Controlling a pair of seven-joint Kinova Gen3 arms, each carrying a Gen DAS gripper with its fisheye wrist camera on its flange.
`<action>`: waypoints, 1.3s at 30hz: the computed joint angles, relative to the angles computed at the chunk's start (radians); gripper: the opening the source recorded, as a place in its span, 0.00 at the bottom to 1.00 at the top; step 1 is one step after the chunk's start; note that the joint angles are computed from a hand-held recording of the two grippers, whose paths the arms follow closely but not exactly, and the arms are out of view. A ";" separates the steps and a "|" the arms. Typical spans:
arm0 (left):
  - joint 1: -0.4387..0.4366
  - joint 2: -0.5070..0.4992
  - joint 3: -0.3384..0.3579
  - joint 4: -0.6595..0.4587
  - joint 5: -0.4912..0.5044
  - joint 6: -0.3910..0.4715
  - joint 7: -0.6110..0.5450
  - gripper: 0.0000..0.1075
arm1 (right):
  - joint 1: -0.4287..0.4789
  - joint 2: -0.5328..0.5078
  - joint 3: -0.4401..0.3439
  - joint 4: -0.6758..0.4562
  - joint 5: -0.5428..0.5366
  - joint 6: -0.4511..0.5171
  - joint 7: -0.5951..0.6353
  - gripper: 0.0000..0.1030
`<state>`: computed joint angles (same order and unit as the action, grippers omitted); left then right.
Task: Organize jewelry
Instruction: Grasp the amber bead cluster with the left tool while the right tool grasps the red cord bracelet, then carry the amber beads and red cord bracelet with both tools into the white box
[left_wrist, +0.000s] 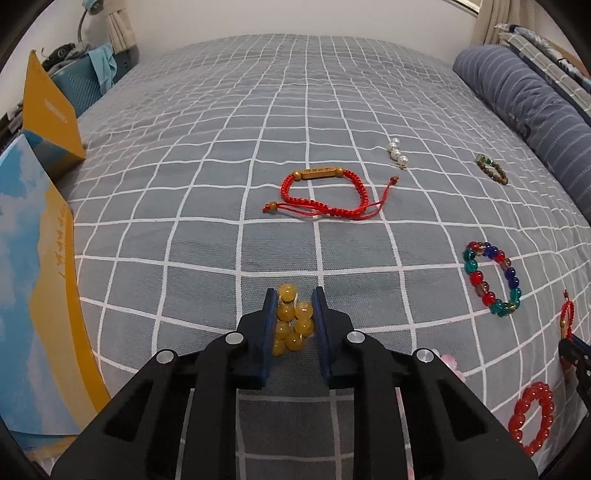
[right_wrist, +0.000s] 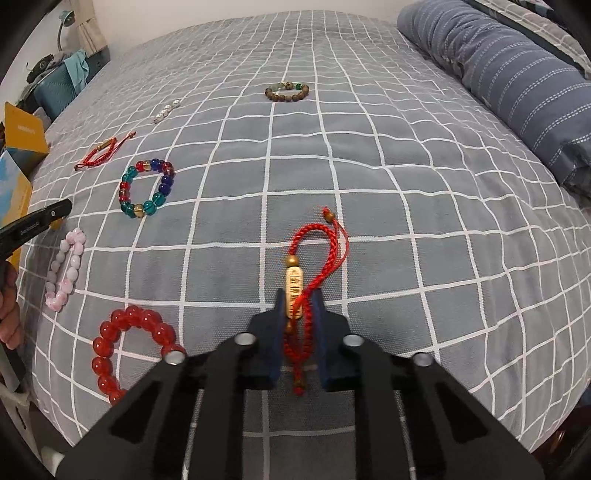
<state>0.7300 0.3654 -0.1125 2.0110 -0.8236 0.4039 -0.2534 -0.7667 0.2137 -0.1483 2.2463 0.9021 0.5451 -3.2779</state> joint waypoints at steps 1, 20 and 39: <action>-0.009 -0.003 0.006 0.001 0.006 -0.002 -0.009 0.17 | 0.001 -0.003 -0.002 -0.002 -0.006 0.003 0.005 0.08; -0.041 -0.080 0.040 0.022 0.045 -0.021 -0.057 0.17 | 0.000 -0.057 -0.054 -0.034 0.013 0.115 -0.011 0.08; -0.127 -0.195 0.159 0.035 0.015 0.047 -0.036 0.17 | 0.010 -0.055 -0.070 -0.154 0.014 0.150 0.073 0.08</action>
